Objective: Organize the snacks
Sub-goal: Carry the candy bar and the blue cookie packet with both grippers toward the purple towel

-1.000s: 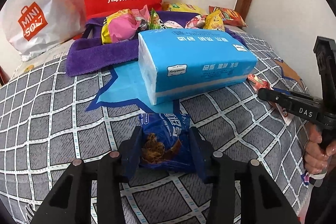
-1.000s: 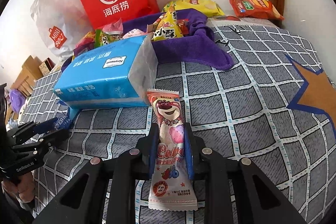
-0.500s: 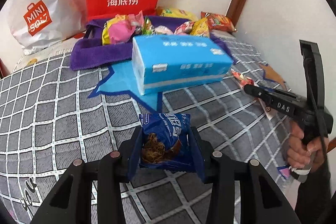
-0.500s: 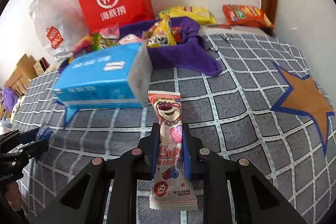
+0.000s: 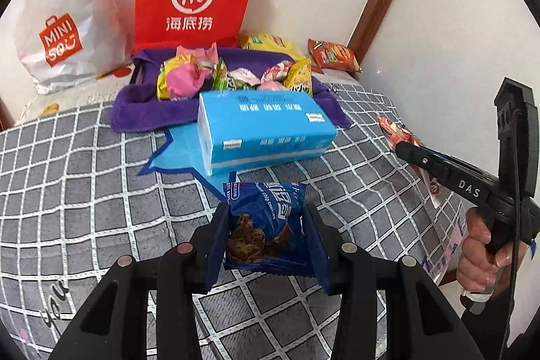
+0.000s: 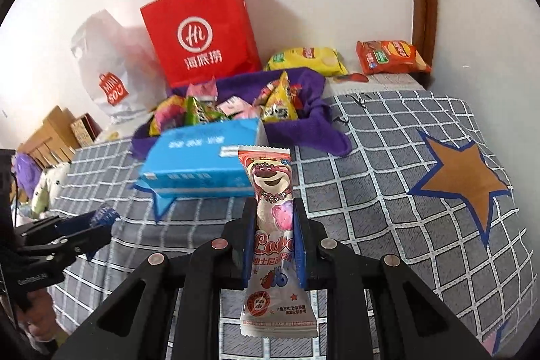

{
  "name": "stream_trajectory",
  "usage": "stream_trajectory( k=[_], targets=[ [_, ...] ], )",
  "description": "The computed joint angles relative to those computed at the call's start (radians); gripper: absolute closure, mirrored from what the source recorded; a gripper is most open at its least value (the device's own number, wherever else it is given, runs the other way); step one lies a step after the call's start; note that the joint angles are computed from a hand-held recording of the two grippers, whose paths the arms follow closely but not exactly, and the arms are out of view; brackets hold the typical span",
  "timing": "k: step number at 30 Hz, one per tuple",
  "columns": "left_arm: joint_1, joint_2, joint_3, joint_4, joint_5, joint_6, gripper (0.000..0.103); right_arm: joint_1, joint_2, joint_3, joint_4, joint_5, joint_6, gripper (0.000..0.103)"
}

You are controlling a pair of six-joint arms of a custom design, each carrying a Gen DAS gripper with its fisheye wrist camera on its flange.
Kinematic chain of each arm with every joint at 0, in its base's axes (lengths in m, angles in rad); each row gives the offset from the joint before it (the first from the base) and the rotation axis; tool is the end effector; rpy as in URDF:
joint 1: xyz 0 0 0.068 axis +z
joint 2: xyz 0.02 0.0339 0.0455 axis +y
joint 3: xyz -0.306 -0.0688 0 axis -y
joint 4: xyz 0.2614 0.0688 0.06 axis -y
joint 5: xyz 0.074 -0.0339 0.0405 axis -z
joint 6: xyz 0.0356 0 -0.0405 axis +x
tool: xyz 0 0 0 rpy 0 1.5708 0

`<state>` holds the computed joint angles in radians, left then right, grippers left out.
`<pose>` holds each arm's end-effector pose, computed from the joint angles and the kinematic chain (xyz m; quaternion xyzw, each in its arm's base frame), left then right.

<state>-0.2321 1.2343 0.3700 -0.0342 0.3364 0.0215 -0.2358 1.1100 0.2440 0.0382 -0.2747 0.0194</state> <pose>0.1932 -0.0577 0.1583 0.1725 0.9163 -0.1913 0.3068 0.1697 -0.0308 0.1476 0.0682 0.9218 0.0880 0.3713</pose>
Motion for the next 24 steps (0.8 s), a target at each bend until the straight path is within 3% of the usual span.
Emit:
stream_trajectory(
  k=[7, 16, 24],
  targets=[
    [0.006, -0.063, 0.028, -0.072, 0.009, 0.002, 0.062, 0.032, -0.125, 0.05, -0.14, -0.003, -0.012, 0.083],
    [0.003, -0.095, 0.028, -0.093, 0.012, 0.0, 0.062, 0.055, -0.198, 0.131, -0.337, 0.032, -0.13, 0.083],
    [0.01, -0.103, 0.052, -0.122, 0.033, -0.01, 0.062, 0.116, -0.252, 0.123, -0.321, 0.062, -0.042, 0.083]
  ],
)
